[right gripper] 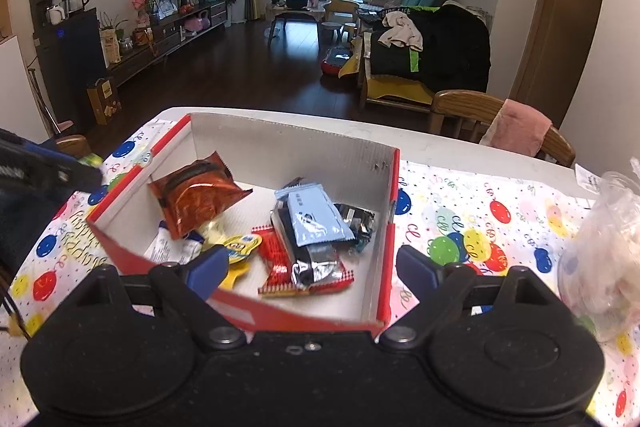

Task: Organize snacks
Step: 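Lower pouch into the box and open left tool to release it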

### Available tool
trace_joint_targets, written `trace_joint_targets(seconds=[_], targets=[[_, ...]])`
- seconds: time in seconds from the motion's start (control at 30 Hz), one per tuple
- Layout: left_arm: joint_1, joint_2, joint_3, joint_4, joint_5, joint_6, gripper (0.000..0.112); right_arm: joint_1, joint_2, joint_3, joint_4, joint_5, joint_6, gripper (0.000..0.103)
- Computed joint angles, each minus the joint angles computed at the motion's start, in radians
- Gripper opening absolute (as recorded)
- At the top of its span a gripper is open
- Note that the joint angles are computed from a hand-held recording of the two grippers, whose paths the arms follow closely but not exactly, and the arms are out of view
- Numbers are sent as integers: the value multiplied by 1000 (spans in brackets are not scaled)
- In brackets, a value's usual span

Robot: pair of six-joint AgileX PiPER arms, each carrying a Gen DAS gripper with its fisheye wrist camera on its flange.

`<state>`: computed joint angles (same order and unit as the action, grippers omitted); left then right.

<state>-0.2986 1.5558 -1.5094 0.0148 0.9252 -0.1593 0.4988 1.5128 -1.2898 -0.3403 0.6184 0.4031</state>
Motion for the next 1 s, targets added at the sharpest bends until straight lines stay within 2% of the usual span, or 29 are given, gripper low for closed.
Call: trace_joint_targets(seconds=[0.3,0.5,0.7,1.0], targets=[[-102,250,-260,62,129,-58,42,-16,77,-9,-28,-16,84,91],[-128,349,-342,73,185,-56,43,10,79,30,-81,-52,132,91],[-146,392,-350,86,209,-50,43,11,69,71,-73,-80,136,91],[-134,371,-315,91,199,-77,45,4,82,51,-45,-75,99,91]])
